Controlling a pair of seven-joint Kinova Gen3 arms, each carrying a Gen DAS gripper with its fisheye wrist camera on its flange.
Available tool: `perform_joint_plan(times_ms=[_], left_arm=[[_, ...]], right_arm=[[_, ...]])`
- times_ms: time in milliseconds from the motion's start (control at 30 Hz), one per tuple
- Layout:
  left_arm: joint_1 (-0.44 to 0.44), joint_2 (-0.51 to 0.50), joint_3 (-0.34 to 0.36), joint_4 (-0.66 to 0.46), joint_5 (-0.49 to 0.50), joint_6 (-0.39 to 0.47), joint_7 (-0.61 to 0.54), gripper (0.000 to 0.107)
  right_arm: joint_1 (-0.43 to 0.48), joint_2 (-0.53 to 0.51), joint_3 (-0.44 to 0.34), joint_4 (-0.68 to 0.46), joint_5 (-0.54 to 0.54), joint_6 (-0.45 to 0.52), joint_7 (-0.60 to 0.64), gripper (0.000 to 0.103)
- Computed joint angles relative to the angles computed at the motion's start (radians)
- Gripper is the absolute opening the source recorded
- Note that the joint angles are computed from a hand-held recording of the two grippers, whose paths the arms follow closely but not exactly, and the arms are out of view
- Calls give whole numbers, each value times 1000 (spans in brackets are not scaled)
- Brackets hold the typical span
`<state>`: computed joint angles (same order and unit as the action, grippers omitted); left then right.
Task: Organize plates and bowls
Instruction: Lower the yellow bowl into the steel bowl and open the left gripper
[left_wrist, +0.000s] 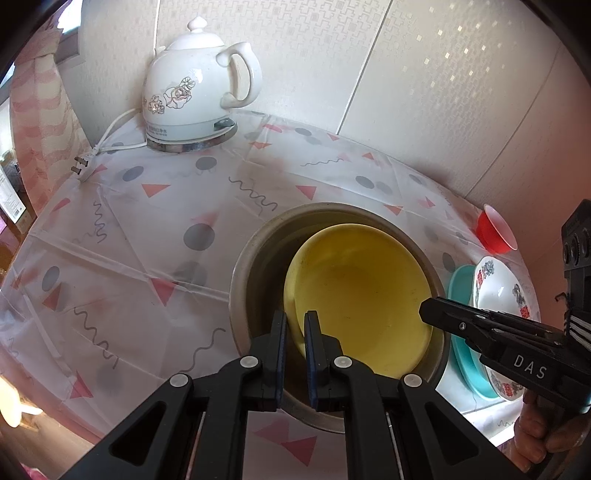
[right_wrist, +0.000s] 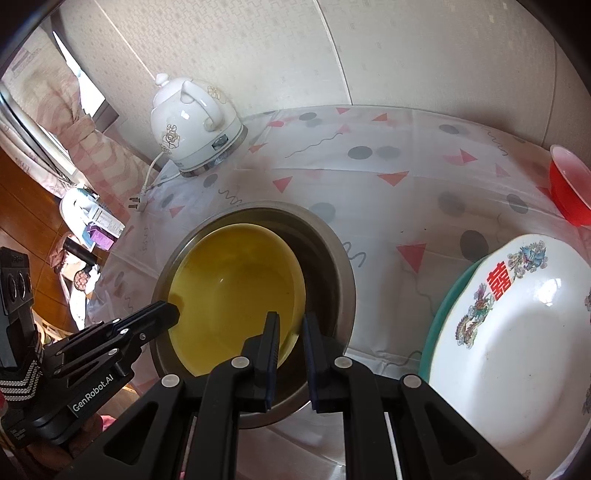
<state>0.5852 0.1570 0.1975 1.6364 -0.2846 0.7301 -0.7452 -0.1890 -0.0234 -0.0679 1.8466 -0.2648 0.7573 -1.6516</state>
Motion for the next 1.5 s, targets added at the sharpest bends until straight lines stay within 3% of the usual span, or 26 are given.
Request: perform_joint_plan(times_ms=[567, 900, 1233, 1500], left_arm=[[17, 26, -10, -11, -14, 15, 2, 9], [53, 30, -17, -11, -95, 31, 70, 9], [64, 8, -20, 6, -160, 29, 155, 9], [75, 15, -5, -2, -200, 44, 169, 9]], right_arm=[[-27, 18, -19, -4, 110, -9, -81, 13], [-37, 8, -25, 11, 142, -29, -87, 13], [1, -7, 9, 36, -16, -43, 25, 20], [-8, -12, -9, 38, 45, -54, 5, 18]])
